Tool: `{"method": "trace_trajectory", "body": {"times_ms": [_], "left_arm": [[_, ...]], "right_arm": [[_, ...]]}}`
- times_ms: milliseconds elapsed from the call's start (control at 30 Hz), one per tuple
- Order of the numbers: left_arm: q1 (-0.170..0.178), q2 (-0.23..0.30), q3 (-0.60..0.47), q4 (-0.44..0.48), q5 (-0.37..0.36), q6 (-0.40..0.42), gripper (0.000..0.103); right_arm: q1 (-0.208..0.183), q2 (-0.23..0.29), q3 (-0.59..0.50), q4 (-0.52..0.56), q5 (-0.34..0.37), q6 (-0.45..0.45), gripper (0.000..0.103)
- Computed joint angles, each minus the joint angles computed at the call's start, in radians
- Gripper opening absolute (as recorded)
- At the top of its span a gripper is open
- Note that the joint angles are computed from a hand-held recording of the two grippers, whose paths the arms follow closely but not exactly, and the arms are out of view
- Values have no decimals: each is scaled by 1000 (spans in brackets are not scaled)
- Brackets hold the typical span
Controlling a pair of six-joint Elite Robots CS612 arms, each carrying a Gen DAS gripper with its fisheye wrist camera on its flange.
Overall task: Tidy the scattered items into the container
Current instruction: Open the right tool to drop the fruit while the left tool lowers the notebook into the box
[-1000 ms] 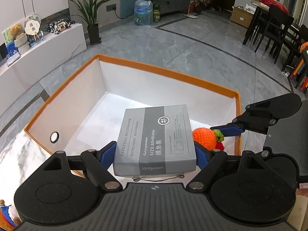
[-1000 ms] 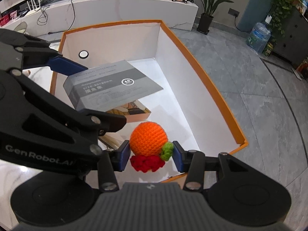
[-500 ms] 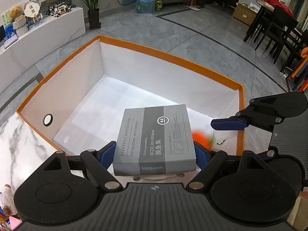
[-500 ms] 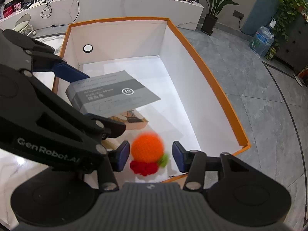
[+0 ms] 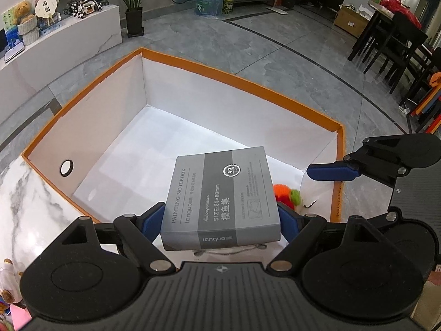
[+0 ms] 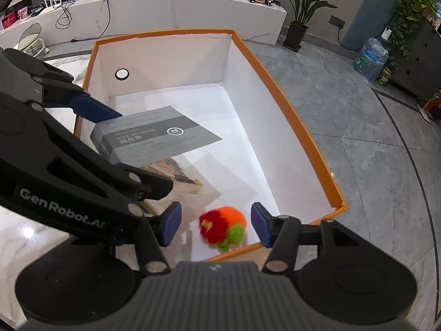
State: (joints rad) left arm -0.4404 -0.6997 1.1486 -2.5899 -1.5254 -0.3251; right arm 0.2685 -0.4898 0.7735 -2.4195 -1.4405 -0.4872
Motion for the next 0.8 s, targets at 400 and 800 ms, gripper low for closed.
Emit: {"method": "trace_trajectory", "body": {"times_ms": [400,800], "left_arm": [[-4,-10,6,-24,11,-25,98],[-7,-21,17,-34,15,-28,98]], "right_arm": [[0,-14,21,-18,-8,4,59],[-2,-31,39,-36,-19,15,61]]}}
